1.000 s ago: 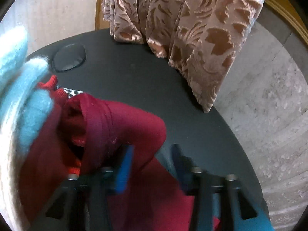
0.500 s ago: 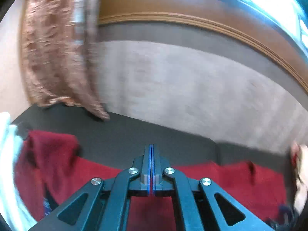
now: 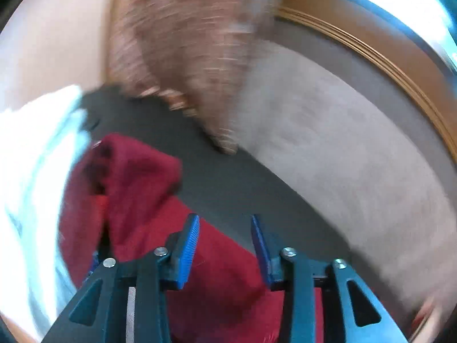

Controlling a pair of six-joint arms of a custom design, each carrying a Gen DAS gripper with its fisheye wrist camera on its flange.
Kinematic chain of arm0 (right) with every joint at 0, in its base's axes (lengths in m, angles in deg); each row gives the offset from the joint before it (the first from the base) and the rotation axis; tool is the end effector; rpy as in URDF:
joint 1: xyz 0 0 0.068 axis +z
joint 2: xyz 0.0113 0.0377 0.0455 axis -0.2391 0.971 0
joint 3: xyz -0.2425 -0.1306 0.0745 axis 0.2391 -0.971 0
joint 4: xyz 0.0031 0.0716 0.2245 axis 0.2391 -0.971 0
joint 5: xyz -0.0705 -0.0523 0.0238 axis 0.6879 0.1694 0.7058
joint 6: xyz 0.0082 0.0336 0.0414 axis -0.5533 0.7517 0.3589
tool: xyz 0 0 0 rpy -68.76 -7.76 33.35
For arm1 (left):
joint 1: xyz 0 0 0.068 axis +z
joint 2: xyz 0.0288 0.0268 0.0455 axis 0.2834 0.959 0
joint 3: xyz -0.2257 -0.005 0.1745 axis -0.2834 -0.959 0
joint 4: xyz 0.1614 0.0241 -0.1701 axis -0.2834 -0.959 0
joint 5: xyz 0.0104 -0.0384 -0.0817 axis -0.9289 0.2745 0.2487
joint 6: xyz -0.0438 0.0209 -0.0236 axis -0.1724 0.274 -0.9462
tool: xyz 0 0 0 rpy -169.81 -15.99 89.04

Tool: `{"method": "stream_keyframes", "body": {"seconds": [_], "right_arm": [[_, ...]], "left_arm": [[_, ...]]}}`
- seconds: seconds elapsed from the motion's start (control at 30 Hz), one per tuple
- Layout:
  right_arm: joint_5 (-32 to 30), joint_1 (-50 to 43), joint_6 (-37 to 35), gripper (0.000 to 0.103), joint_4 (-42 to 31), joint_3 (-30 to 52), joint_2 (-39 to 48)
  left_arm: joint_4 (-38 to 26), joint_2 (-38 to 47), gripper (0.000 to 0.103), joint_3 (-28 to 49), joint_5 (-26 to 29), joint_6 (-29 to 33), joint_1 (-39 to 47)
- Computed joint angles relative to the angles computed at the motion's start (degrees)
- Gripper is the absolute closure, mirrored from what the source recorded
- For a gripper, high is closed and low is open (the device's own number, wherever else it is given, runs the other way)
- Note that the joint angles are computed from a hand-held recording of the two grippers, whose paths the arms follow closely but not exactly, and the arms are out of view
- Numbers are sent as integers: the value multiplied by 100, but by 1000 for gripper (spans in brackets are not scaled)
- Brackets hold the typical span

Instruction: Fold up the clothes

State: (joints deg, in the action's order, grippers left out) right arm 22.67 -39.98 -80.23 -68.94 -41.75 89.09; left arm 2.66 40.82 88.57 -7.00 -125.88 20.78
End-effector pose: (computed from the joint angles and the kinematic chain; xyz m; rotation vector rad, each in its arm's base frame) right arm 0.2701 -0.1089 0.1265 -0.4563 2.3725 0.3850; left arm 0.2583 0.0314 0.2943 -1.3116 2.0570 0.0413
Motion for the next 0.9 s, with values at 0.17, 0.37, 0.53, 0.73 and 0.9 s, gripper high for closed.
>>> {"method": "stream_keyframes", "body": {"seconds": [0.17,0.37,0.53,0.73,0.9], "right_arm": [[-117,-58,-11,0,-106,56,16],[-345,-167,-43,0,-276,177,88],[-526,-257,-84,0,-453,304,163],[-667,-314,-82,0,-510,351,218],[-729,-342,-89,0,-547,383,252]], "left_arm": [[-8,279,53,208,1521,573,1793],[38,861,52,382,3168,1304,2884],[-146,1288,50,744,3058,1924,2754],[129,1677,50,536,3118,1938,2749],[509,1004,66,25,2471,1732,2321]]}}
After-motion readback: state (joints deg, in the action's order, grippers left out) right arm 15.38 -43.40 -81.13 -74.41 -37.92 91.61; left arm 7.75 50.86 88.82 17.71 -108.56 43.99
